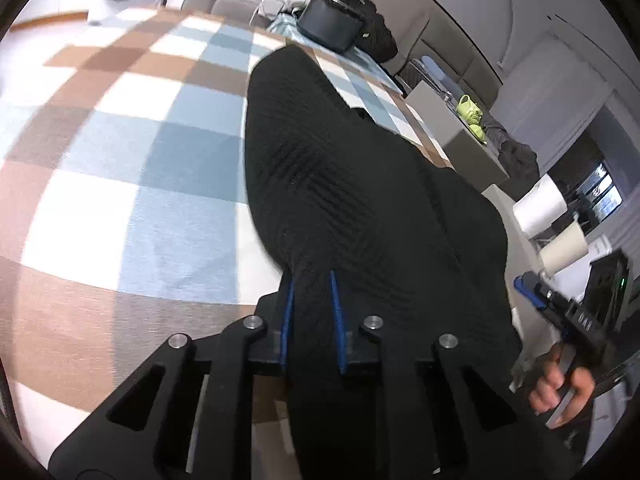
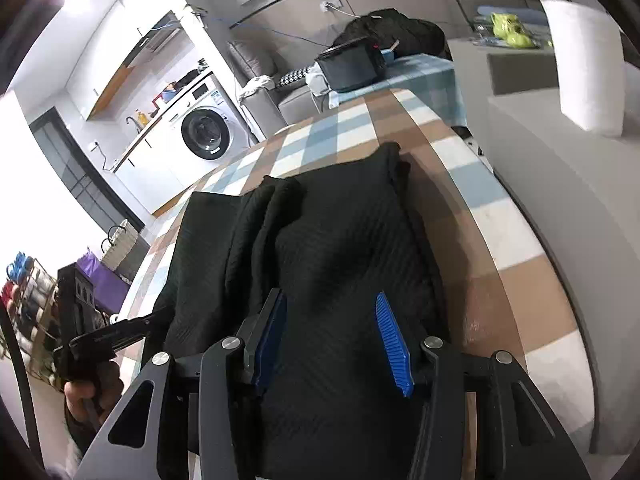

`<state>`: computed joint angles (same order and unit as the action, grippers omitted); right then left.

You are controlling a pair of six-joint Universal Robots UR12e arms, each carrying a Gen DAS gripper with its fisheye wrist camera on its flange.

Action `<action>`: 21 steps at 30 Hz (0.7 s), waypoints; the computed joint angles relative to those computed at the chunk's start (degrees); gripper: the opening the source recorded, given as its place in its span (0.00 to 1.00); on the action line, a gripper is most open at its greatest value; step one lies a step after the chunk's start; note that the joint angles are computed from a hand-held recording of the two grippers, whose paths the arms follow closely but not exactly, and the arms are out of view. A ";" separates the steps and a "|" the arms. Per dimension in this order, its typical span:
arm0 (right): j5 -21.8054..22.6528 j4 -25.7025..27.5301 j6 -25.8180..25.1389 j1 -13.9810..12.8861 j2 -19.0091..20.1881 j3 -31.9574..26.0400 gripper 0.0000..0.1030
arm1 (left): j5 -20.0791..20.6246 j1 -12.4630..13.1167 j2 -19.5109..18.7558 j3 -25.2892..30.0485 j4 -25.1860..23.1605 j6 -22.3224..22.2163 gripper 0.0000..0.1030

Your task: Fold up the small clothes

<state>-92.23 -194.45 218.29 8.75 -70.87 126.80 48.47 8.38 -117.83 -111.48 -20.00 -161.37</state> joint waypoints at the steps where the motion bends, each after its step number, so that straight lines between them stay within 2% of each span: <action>1: 0.51 0.31 0.03 -0.08 0.03 -0.22 0.46 | -0.01 0.46 0.25 -0.49 0.92 0.64 0.11; 7: 1.79 1.17 -0.76 -0.08 0.82 -1.73 0.46 | 2.02 4.09 1.71 -2.31 2.57 1.72 0.11; 13: 9.70 2.71 0.48 -1.53 3.38 -5.01 0.46 | 2.93 6.95 1.43 -1.52 1.54 -0.65 0.13; 17: 17.44 1.68 4.06 -3.18 6.32 -7.68 0.46 | 3.68 7.04 1.27 -1.20 1.65 -0.68 0.13; 20: 17.32 2.82 5.68 -3.39 7.90 -9.82 0.46 | 5.30 6.53 1.33 -1.23 2.32 -0.33 0.14; 21: 17.08 3.88 6.65 -3.47 8.33 -10.53 0.42 | 5.43 6.42 1.32 -1.32 2.52 -0.48 0.14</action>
